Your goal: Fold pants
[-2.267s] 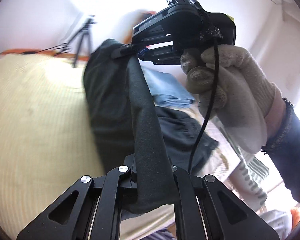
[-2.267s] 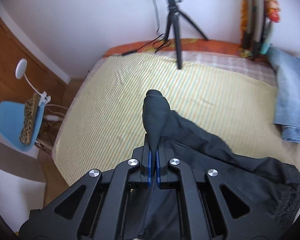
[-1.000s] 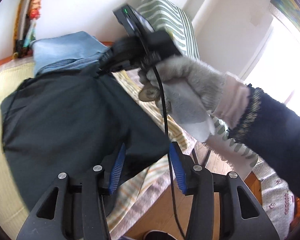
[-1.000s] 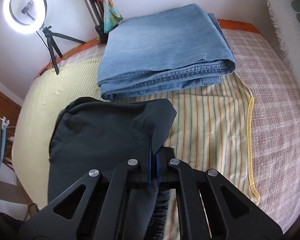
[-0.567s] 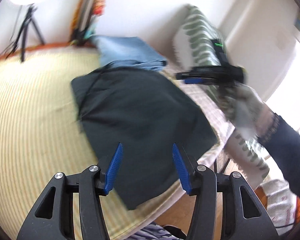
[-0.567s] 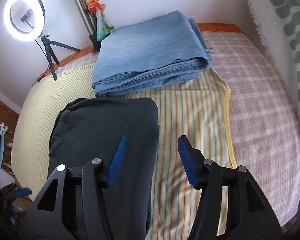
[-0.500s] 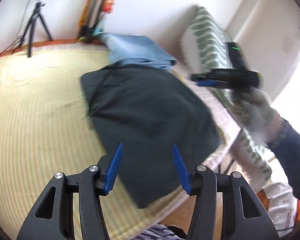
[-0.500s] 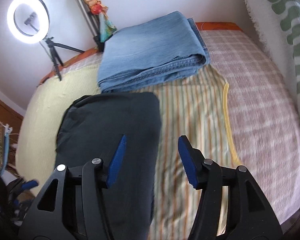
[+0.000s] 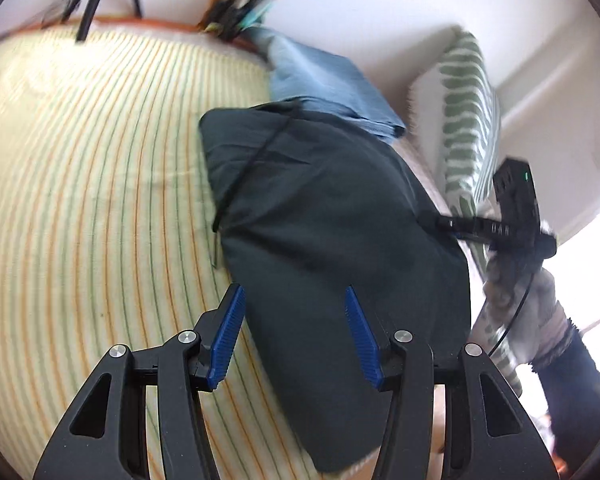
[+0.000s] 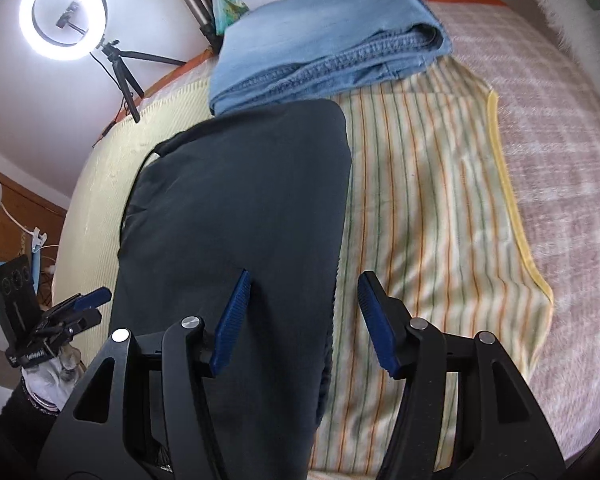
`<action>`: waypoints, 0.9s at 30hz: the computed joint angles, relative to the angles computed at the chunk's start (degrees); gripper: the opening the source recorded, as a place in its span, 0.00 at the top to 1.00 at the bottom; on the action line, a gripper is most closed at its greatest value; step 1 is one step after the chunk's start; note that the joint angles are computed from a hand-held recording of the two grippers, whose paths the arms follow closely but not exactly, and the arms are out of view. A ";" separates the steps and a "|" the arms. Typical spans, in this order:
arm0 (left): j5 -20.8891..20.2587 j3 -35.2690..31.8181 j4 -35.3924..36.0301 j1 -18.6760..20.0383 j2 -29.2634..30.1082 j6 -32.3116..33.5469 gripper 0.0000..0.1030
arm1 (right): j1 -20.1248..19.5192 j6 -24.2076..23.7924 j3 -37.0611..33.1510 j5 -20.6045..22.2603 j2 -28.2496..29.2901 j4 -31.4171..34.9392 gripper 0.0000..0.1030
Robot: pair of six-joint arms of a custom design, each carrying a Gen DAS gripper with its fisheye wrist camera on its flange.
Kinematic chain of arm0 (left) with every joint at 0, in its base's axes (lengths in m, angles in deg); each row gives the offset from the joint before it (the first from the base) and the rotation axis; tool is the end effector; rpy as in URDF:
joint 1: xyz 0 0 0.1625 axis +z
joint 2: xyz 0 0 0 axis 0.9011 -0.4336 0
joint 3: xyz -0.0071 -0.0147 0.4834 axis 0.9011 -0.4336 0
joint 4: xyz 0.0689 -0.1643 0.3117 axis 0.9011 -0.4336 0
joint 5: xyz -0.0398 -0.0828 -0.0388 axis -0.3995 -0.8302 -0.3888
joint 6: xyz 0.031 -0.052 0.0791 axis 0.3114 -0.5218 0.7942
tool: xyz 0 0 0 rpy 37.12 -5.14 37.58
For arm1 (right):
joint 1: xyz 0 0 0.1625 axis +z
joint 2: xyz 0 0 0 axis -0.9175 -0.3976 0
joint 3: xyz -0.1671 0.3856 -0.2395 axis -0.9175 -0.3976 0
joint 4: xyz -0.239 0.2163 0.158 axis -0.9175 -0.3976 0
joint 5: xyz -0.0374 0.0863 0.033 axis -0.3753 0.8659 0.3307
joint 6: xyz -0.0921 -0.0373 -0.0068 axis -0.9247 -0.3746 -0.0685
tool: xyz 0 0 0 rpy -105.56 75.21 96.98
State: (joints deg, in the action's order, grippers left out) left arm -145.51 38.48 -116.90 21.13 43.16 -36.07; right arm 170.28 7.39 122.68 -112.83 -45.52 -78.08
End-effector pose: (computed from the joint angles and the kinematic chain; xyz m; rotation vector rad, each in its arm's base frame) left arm 0.0773 -0.7956 0.3567 0.6995 2.9410 -0.3072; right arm 0.2773 -0.7649 -0.0053 -0.0864 -2.6986 0.6156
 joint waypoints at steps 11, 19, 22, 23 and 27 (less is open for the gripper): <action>0.35 -0.43 -1.12 -0.43 1.98 0.66 0.53 | -2.64 -3.55 3.77 11.69 -0.43 -6.71 0.41; 3.48 2.24 -5.90 -1.78 2.10 1.61 0.51 | -1.12 -6.59 -0.69 8.02 2.09 -3.61 0.27; 4.57 3.87 -7.89 -2.18 1.68 3.33 0.54 | -0.66 -6.75 -0.42 6.26 2.08 -4.32 0.49; 4.87 4.38 -8.55 -2.27 1.56 3.75 0.62 | -0.80 -6.23 0.21 6.79 1.77 -5.07 0.57; 5.56 5.41 -10.51 -2.63 1.35 4.55 0.76 | -0.42 -7.74 1.03 6.35 1.45 -6.41 0.69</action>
